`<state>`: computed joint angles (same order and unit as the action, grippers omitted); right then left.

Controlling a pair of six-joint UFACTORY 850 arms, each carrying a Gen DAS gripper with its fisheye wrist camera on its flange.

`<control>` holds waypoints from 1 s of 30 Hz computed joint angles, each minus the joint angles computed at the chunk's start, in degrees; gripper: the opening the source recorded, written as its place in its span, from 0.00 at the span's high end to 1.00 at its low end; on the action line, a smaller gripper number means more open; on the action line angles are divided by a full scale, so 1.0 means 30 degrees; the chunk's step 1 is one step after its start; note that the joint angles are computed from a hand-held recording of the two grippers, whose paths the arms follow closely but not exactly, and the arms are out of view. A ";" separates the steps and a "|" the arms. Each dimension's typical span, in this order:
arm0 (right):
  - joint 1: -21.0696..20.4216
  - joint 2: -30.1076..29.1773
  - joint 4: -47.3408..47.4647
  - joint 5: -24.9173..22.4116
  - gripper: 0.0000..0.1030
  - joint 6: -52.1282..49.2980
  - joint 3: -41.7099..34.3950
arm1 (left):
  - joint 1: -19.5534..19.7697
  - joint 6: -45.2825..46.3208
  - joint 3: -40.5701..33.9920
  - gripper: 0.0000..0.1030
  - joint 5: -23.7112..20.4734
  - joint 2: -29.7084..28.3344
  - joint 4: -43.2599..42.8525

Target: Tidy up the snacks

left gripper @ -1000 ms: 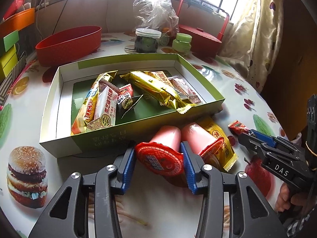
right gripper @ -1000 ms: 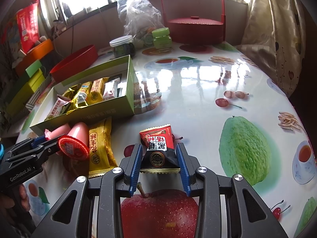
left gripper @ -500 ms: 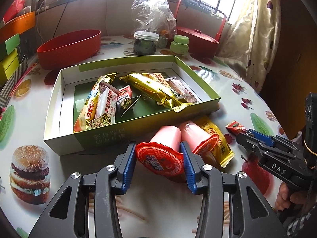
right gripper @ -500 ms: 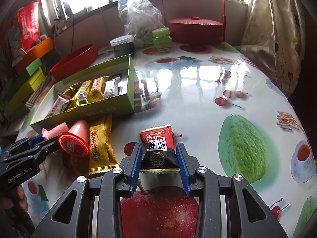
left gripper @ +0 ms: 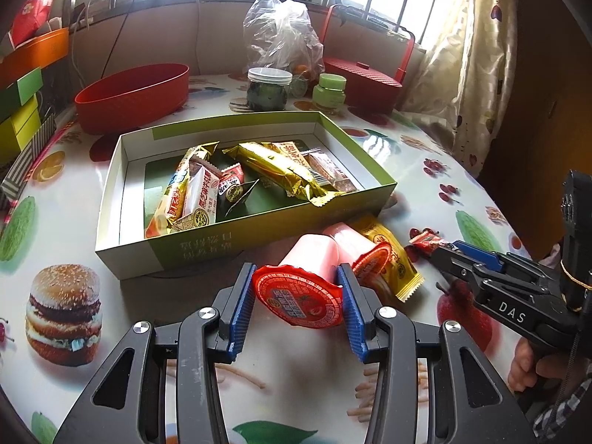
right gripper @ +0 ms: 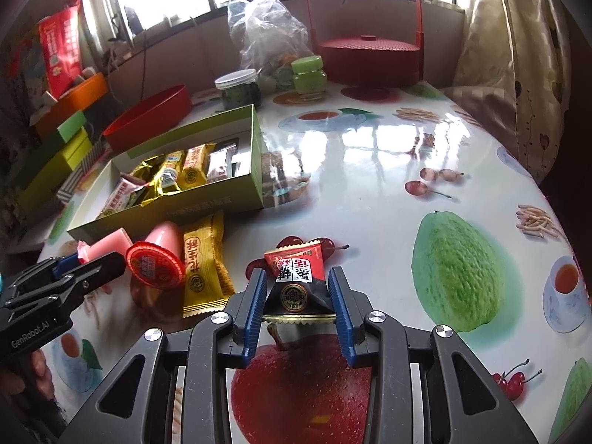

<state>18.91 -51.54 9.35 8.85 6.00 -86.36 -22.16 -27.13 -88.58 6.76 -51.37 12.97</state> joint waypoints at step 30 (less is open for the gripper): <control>0.0099 0.0251 0.1470 -0.0348 0.68 -0.1786 0.0464 | 0.0006 0.0091 0.1109 0.56 0.0764 0.0755 -0.0286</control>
<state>19.21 -50.79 13.76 7.81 0.65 -84.97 -22.14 -26.86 -85.25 9.05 -49.10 12.11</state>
